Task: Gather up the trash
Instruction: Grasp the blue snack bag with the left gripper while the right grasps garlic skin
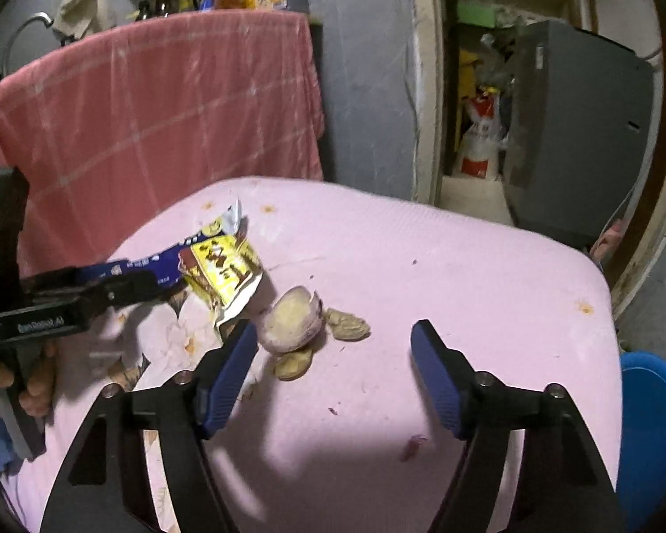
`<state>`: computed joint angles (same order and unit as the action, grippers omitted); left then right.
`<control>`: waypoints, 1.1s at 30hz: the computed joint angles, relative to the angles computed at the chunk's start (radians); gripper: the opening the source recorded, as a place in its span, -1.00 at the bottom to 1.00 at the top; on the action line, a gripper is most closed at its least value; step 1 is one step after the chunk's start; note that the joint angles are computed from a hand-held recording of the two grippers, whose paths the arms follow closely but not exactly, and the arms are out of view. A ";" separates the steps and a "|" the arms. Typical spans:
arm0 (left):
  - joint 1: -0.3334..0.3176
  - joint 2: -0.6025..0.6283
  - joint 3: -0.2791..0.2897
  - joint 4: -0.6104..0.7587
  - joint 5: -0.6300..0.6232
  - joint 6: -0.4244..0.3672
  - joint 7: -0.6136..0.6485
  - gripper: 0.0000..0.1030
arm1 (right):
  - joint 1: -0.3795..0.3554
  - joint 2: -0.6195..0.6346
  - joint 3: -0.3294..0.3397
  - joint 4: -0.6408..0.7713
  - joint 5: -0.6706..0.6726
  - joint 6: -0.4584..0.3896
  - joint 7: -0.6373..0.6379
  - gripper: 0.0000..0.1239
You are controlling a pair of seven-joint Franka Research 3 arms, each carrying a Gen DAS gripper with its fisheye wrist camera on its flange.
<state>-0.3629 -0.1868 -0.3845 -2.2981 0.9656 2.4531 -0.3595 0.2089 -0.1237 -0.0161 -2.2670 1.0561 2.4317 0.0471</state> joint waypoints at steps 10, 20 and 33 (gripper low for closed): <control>0.010 -0.027 -0.004 -0.026 0.004 0.034 -0.023 -0.40 | 0.048 -0.024 0.028 -0.046 -0.100 0.092 -0.028 -0.04; 0.034 -0.048 -0.002 -0.058 0.037 0.108 -0.076 -0.55 | 0.038 0.012 0.027 0.000 -0.208 0.011 0.065 -0.11; 0.050 -0.061 -0.011 -0.071 0.053 0.127 -0.106 -0.60 | 0.044 0.015 0.038 0.000 -0.197 0.040 0.067 -0.72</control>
